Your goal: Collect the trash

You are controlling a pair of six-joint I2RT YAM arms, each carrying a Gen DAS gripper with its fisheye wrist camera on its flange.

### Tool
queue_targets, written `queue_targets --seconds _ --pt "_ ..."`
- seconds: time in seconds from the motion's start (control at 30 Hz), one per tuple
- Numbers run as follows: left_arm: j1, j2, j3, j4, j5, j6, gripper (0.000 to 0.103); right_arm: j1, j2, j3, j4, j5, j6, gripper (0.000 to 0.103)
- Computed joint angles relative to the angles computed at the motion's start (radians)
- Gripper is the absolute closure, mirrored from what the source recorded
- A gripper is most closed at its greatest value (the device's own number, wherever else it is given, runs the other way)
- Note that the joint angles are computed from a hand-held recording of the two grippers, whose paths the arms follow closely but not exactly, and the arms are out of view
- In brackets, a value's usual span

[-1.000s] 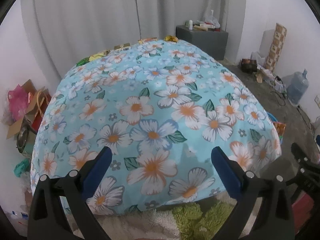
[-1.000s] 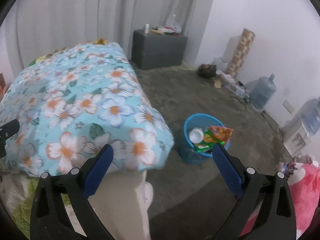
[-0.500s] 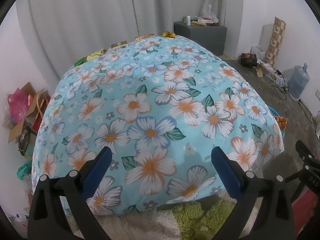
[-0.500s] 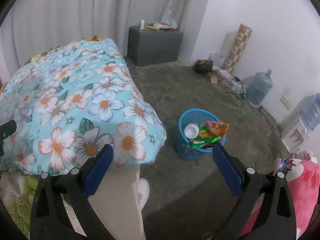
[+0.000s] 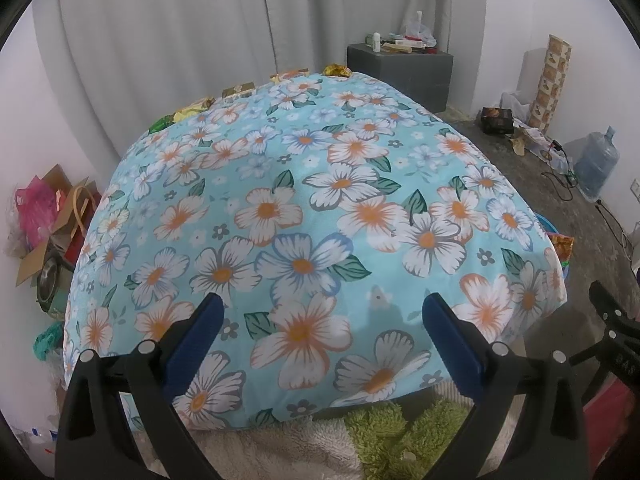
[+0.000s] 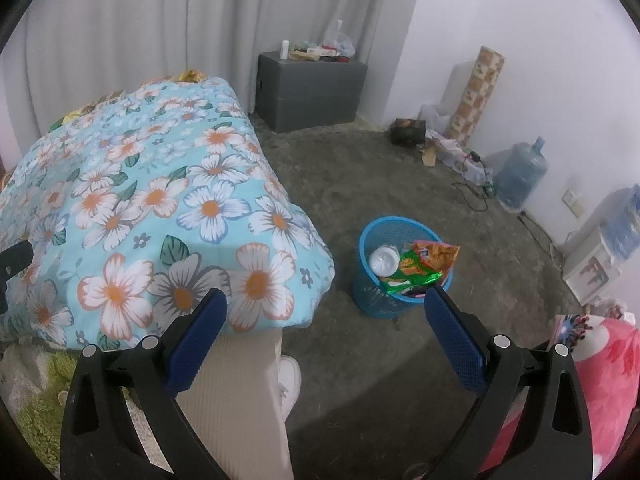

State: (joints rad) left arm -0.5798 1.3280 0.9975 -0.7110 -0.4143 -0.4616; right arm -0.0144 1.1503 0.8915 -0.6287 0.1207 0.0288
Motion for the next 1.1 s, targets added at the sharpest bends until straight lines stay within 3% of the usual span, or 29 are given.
queue_targets --seconds 1.1 --pt "-0.029 -0.029 -0.006 0.041 0.001 0.034 0.006 -0.005 0.002 0.005 -0.001 -0.003 0.000 0.008"
